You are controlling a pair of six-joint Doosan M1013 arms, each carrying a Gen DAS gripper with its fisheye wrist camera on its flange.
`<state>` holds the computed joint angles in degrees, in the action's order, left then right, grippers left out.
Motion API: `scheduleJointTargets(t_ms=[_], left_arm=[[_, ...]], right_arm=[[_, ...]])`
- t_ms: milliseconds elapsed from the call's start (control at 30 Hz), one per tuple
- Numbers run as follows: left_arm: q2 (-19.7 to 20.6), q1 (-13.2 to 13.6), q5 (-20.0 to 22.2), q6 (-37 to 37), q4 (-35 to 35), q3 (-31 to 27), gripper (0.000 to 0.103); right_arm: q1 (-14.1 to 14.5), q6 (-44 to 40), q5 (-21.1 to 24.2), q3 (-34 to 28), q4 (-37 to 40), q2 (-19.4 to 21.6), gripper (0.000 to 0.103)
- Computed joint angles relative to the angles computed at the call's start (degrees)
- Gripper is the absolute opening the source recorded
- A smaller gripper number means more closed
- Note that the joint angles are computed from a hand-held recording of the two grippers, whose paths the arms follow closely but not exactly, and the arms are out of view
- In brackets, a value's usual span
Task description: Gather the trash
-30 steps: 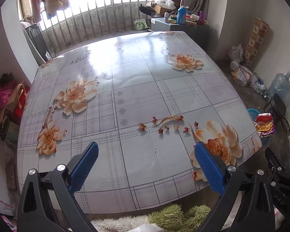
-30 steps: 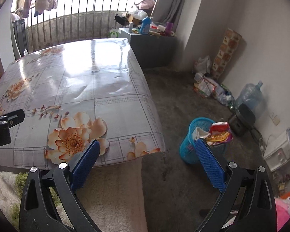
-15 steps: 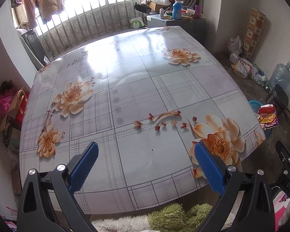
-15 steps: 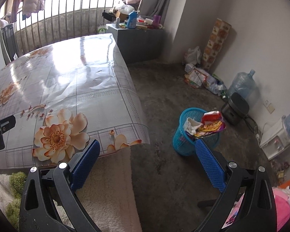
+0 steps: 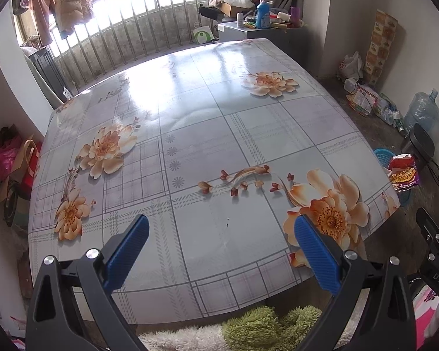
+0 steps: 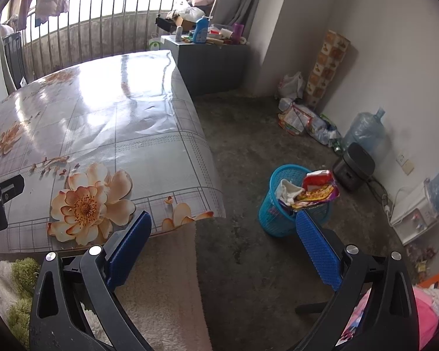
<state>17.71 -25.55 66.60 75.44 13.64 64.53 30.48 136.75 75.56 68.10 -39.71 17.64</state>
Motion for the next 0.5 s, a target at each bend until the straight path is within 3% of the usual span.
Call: scheduleJointTargets(t_ms=[500], left_arm=[[-0.2,0.0,-0.4,1.0,-0.5,0.4,0.097]], right_arm=[[0.0,-0.2,0.1,0.0,0.0,-0.2,0.095]])
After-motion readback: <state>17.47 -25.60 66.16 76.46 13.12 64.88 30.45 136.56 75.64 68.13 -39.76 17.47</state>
